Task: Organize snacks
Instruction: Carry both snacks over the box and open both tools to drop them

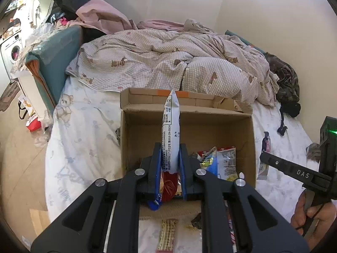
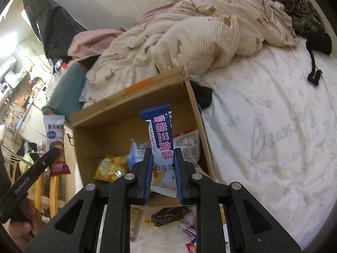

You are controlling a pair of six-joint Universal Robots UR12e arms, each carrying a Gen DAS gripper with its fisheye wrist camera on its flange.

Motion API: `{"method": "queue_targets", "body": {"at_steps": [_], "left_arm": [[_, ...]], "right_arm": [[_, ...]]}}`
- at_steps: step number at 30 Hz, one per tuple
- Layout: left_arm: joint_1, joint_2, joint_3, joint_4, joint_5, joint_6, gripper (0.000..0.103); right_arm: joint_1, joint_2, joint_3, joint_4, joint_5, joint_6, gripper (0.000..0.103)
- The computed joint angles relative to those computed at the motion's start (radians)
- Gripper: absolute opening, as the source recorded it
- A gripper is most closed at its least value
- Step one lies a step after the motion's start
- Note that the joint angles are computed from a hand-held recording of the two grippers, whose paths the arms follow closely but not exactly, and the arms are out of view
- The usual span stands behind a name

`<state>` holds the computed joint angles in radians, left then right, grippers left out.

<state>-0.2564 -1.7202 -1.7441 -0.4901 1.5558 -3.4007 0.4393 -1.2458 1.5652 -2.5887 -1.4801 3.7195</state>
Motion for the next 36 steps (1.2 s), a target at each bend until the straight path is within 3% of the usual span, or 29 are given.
{"method": "queue_targets", "body": {"at_steps": [23,25,26,27,28,29,31,36], "left_arm": [[0.008,-0.026,-0.014,-0.023,-0.013,0.004,0.014],[0.006,-0.025,-0.016,-0.016,-0.014,0.011,0.02],[0.004,-0.024,-0.016,-0.017,-0.008,0.013,0.034],[0.003,-0.023,-0.017,-0.013,-0.005,0.011,0.052],[0.002,-0.021,-0.021,0.0,-0.003,0.006,0.061],[0.0,-0.019,-0.027,0.019,0.003,0.001,0.072],[-0.004,-0.016,-0.034,0.049,0.014,0.003,0.078],[-0.009,-0.017,-0.029,0.043,0.027,0.014,0.079]], "right_arm": [[-0.006,0.033,-0.013,0.02,0.056,0.026,0.024],[-0.011,0.03,0.001,-0.033,0.085,0.049,0.03],[-0.011,0.029,0.002,-0.044,0.09,0.052,0.047],[-0.01,0.028,0.003,-0.05,0.085,0.057,0.056],[-0.007,0.026,0.008,-0.067,0.071,0.069,0.068],[-0.005,0.025,0.011,-0.081,0.059,0.078,0.07],[-0.005,0.024,0.01,-0.084,0.055,0.075,0.07],[-0.008,0.027,0.005,-0.064,0.071,0.08,0.07]]}}
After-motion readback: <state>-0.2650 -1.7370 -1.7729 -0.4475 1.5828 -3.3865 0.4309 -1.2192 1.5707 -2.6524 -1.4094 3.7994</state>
